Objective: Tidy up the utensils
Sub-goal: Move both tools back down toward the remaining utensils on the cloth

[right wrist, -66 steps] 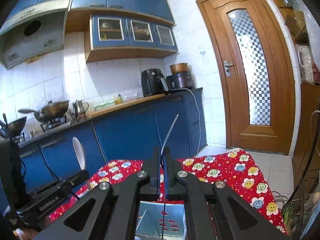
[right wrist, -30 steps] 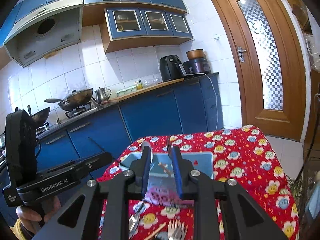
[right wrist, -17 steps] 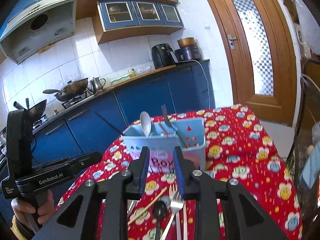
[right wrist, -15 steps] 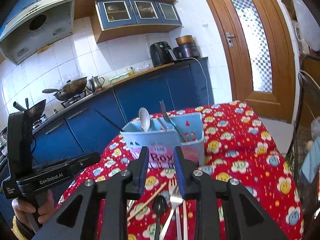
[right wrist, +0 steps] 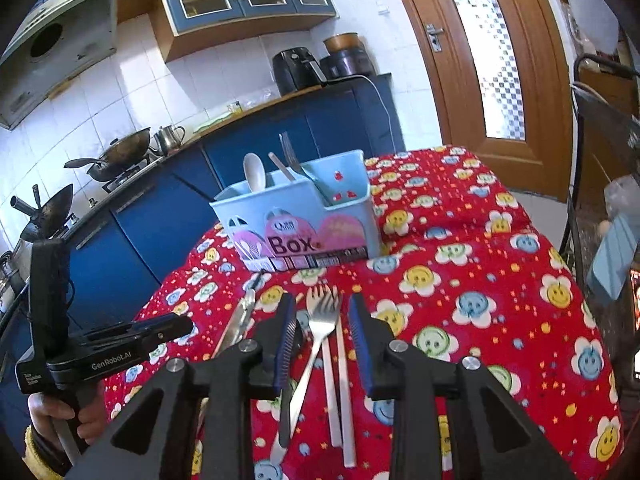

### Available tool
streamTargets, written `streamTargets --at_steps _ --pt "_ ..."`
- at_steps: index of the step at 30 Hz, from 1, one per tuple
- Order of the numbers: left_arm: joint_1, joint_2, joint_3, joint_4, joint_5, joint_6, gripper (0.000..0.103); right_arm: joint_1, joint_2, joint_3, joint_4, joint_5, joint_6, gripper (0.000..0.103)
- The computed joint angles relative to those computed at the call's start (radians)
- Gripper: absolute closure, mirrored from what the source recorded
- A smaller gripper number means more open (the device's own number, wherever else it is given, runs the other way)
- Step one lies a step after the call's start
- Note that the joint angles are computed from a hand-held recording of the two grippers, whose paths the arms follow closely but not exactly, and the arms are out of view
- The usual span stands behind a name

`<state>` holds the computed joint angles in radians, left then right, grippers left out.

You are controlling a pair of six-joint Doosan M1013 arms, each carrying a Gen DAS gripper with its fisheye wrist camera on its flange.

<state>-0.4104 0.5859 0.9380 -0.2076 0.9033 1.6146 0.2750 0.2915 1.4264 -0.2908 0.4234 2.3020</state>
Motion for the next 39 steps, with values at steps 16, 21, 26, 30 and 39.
streamTargets --at_steps 16,21,26,30,39 --pt "-0.007 0.004 0.013 0.010 0.120 0.028 0.078 -0.009 -0.002 0.021 0.093 0.013 -0.055 0.072" --pt "-0.009 0.005 0.013 0.019 0.113 0.017 0.078 -0.009 -0.002 0.022 0.087 0.013 -0.047 0.072" --pt "-0.013 0.008 0.010 0.038 0.108 0.007 0.077 -0.012 -0.001 0.022 0.101 0.016 -0.057 0.072" --pt "-0.016 0.012 0.003 0.055 0.105 -0.007 0.077 -0.013 0.000 0.022 0.110 0.017 -0.065 0.072" --pt "-0.020 0.023 -0.016 0.090 0.127 -0.018 0.076 -0.015 0.002 0.020 0.117 0.025 -0.071 0.072"
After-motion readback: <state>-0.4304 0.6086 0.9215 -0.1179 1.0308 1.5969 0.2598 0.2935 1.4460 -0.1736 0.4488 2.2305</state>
